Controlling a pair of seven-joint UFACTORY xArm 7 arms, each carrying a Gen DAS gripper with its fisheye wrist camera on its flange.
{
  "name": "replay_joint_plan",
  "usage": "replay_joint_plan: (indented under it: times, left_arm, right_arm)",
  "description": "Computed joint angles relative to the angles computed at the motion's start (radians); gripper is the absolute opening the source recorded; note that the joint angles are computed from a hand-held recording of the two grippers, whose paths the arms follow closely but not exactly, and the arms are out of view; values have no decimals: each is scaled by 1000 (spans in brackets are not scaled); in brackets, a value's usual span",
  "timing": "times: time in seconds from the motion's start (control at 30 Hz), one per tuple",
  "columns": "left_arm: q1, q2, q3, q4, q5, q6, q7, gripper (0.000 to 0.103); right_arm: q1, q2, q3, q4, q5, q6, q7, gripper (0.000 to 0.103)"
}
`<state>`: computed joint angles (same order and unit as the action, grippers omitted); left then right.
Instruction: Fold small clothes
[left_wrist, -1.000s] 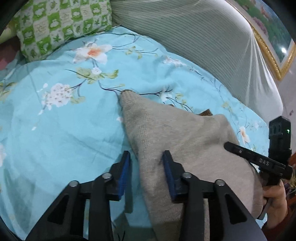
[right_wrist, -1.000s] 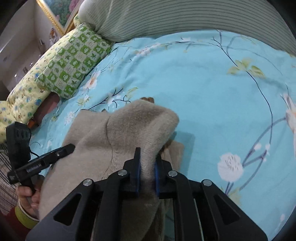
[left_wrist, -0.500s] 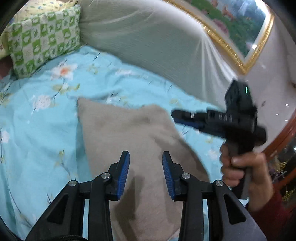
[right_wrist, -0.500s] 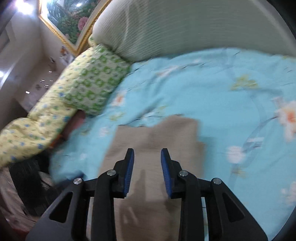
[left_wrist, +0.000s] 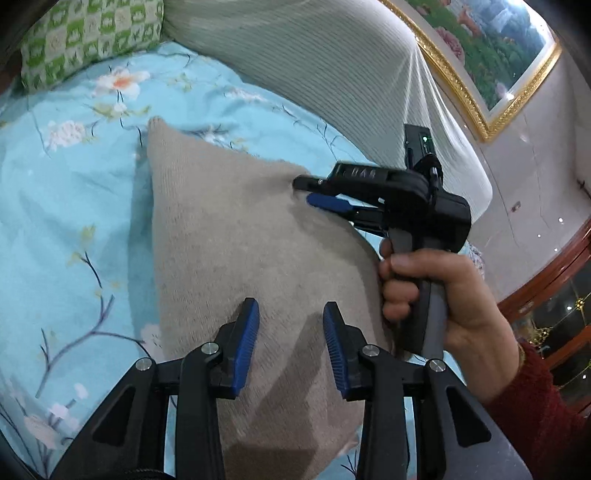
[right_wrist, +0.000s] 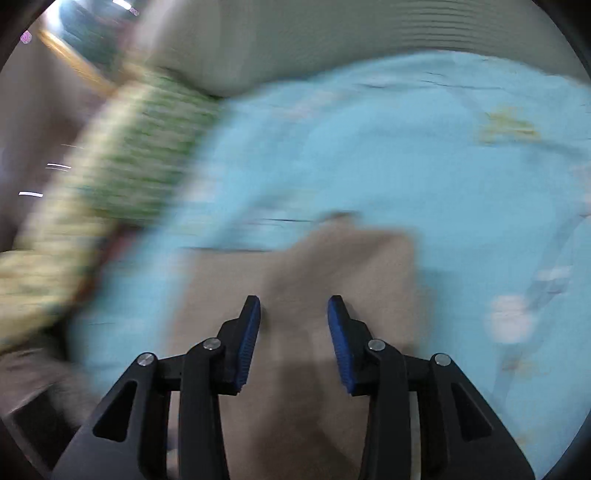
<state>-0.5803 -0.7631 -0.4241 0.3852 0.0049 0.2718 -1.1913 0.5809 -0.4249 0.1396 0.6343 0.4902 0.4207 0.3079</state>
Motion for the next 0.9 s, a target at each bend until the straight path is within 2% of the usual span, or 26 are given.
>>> replay_joint_plan:
  times: [0.03,0.1,0.23,0.3,0.4,0.5,0.57,0.67,0.77,0.8,0.9]
  left_arm:
    - [5,-8,-7,0,2,6,-7,35]
    - [6,-24,-8,7,5,33,-10,35]
    - [5,-105,-35,30,23,140,-21,36]
    - [-19,-133,-44,23,12,164,-33,37]
    - [-61,-167,-65,4,-10,181,-62,37]
    - [-102,-159,-73,-27,-27,156,-81,37]
    - [-121,-137,-68,-50,-35,128,-90,36]
    - [-140,-97,-68,-60,-36,140,-104,28]
    - [-162,-117,-59,-75,-25,151,-103,25]
    - [-170,-128,-52,-85,-26,152,-102,21]
    - [-194,-154,-36,-126,-36,127,-109,18]
  right_arm:
    - [-27,-18,17,-22,-9,-17,52,32]
    - [-37,-58,31,-40,-50,-16,76,35]
    - [73,-274,-22,-146,-18,-26,-6,37]
    - [111,-417,-23,-216,-16,-6,-8,39]
    - [120,-627,27,-305,-56,106,48,39]
    - [125,-804,59,-385,-98,271,120,39]
    - [129,-850,90,-434,-113,346,171,39]
    - [163,-934,81,-519,-92,301,217,38]
    - [171,-918,91,-487,-133,346,238,38]
    - [173,-913,93,-478,-142,357,241,38]
    - [189,-919,93,-483,-160,369,230,38]
